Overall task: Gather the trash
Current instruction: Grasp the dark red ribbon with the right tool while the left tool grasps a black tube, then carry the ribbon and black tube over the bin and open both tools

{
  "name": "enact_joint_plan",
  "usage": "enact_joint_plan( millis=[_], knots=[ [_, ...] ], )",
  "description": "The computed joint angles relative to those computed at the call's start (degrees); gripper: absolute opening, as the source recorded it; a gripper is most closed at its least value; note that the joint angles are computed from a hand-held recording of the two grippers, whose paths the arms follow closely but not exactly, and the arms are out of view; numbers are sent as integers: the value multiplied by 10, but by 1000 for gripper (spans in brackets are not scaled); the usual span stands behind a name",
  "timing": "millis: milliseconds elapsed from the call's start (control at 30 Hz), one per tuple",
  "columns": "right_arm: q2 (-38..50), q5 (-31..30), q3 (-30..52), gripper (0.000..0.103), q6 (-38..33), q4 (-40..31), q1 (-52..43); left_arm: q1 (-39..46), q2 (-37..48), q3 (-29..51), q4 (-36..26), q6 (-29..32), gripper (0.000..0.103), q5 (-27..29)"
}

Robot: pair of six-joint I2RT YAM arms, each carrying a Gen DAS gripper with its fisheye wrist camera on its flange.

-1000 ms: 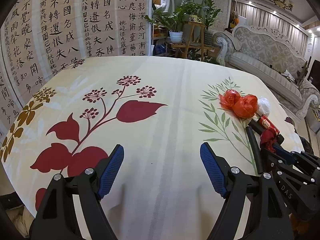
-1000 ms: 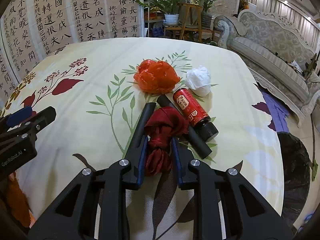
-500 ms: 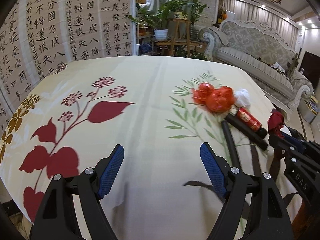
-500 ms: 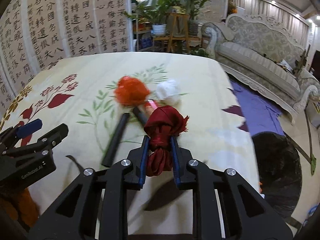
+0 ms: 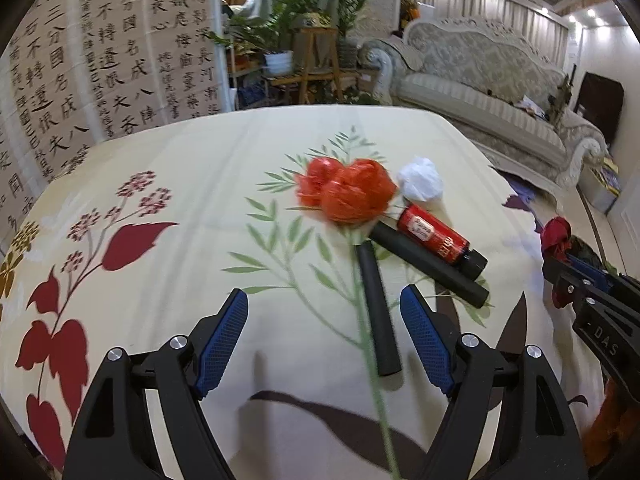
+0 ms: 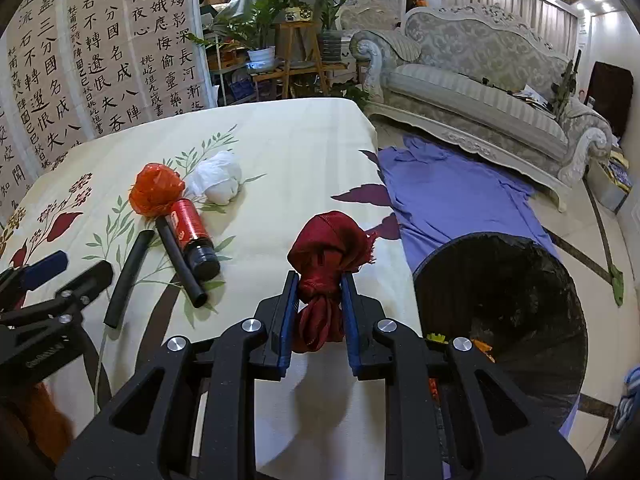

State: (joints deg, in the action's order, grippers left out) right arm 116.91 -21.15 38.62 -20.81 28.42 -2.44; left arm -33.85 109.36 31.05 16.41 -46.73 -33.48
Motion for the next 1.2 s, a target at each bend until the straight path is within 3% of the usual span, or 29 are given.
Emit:
enact_joint_plan(
  millis=[167, 233, 367, 433, 567, 833, 1200],
  knots=[
    [10, -8, 6, 21, -2, 0, -3, 9, 23, 26, -10, 19, 56, 28],
    [12, -7, 6, 21, 0, 0, 0, 10, 31, 33, -13, 26, 44, 40],
    [14, -11, 6, 21, -1, -1, -1, 4, 31, 31, -10, 29, 36, 39],
    [14, -10, 6, 21, -1, 0, -1, 1, 31, 29, -6, 30, 24, 36],
    [14, -10, 6, 21, -2, -1, -1, -6, 33, 27, 1, 38, 14, 33],
    [8, -11, 1, 21, -3, 1, -3, -12, 11, -4, 34, 32, 14, 36],
    [-44, -24, -59, 21, -13, 22, -28, -70, -47, -33, 20, -9, 14, -5]
  ],
)
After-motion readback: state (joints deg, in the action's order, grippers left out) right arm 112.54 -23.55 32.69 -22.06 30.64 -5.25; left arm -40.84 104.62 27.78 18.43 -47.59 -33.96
